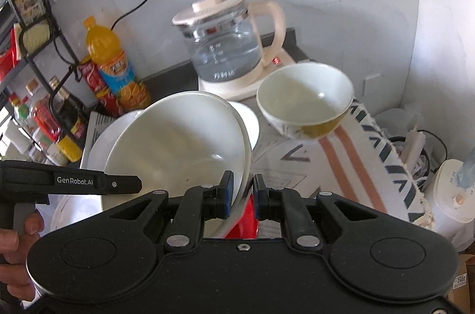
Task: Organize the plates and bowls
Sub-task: 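Lift the large cream bowl with both tools and carry it over the red bowl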
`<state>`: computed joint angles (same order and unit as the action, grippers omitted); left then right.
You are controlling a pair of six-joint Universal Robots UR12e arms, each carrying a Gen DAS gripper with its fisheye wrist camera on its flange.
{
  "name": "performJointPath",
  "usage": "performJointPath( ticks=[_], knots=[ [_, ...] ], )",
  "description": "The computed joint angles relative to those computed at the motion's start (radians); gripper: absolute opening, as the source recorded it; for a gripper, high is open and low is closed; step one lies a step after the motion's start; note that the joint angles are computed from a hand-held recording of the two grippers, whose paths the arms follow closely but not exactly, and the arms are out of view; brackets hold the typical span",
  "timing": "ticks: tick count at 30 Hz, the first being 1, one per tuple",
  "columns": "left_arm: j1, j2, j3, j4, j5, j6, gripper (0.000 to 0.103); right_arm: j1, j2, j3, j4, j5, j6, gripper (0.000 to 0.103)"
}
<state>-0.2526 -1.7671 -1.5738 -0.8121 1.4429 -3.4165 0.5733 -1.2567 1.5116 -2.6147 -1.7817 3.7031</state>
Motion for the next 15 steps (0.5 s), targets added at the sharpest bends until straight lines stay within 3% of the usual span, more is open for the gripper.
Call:
performJointPath(
  ticks=[15],
  knots=[
    [0.019, -0.008, -0.022, -0.103, -0.048, -0.024, 0.007, 0.009, 0.035, -0.036, 0.097, -0.002, -0.004, 0.010]
  ],
)
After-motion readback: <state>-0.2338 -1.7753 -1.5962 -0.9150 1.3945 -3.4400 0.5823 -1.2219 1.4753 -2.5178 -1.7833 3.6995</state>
